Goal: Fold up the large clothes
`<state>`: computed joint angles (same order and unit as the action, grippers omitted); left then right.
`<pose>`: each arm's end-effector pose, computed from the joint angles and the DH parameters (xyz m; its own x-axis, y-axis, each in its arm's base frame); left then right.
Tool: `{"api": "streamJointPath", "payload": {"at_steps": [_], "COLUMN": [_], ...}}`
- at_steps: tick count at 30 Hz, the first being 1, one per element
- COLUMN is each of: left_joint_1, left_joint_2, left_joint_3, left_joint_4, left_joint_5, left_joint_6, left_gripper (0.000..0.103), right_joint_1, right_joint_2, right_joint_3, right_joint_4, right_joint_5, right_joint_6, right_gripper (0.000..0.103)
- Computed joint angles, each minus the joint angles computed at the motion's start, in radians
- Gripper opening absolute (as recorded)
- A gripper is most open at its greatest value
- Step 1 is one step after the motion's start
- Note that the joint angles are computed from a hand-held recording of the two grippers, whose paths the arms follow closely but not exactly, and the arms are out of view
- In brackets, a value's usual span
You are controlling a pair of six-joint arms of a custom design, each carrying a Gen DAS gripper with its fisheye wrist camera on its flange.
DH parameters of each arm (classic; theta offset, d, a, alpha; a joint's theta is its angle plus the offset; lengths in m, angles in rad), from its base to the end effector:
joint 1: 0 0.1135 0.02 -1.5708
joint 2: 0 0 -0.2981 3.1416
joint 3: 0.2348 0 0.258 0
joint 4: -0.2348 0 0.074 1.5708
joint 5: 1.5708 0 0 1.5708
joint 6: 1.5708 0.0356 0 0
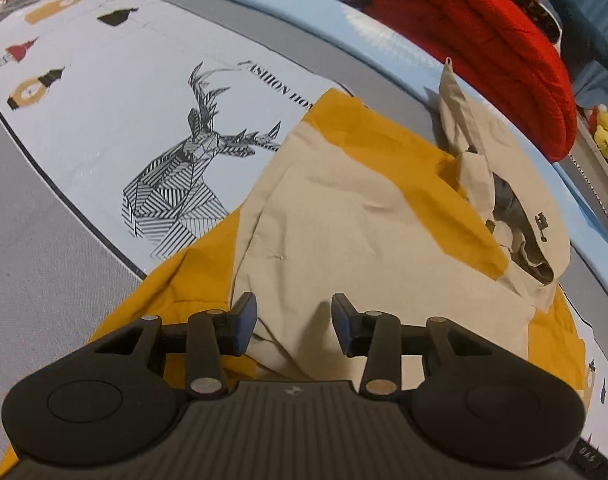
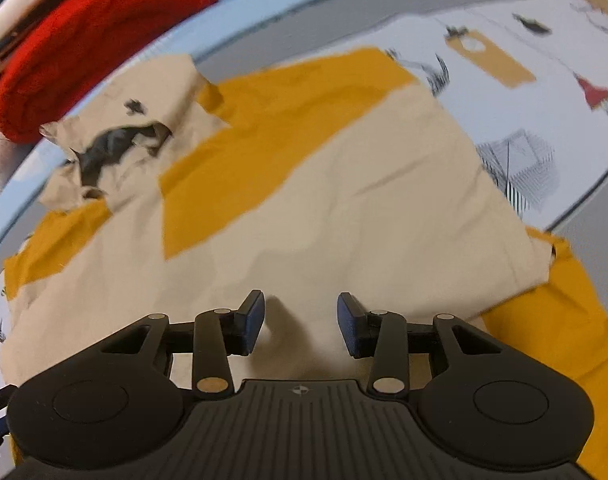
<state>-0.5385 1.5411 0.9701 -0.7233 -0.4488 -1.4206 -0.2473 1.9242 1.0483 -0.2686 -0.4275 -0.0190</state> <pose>0.2514 -0.1322 0.2243 -0.4799 -0.7510 -0.4535 -0.7626 0.6127 -0.2075 0.3662 -0.0772 0.1420 -0.8837 0.2053 -0.4206 0.0398 0.9284 0.3696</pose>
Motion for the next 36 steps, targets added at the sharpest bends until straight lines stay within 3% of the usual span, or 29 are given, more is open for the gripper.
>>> {"api": "streamJointPath", "payload": {"at_steps": [12, 25, 31, 34, 36], "left_joint_1": [-0.081, -0.206, -0.232, -0.240, -0.246], "left_joint_2": [-0.009, -0.013, 0.026, 0.044, 0.052], "left_joint_3": [0.081, 0.148, 0.192, 0.202, 0.198], "left_joint_4": [-0.093, -0.168, -0.218, -0.221, -0.189], "left_joint_5": [-0.089, -0.175, -0.221, -0.250, -0.267], "left_joint_6": [0.000, -0.015, 0.026, 0.065, 0.114], "left_gripper": [0.053, 0.058, 0.058, 0.052, 0.024], "right_joint_1": [-0.032, -0.167, -0.219, -0.232, -0.235], "right_joint_2": [-0.205, -0.328, -0.359, -0.345, -0.332], "right_joint_3": [-0.147, -0.193, -0.218, -0.195, -0.180], "right_joint_4": [0.211, 0.179, 0.245, 0.238, 0.228], "right_joint_5": [-0.093, -0.193, -0.210, -0.216, -0.218], "right_joint_6": [-0.106, -0.231, -0.309, -0.312, -0.307], "right_gripper": [0.042, 0.042, 0.042, 0.042, 0.042]}}
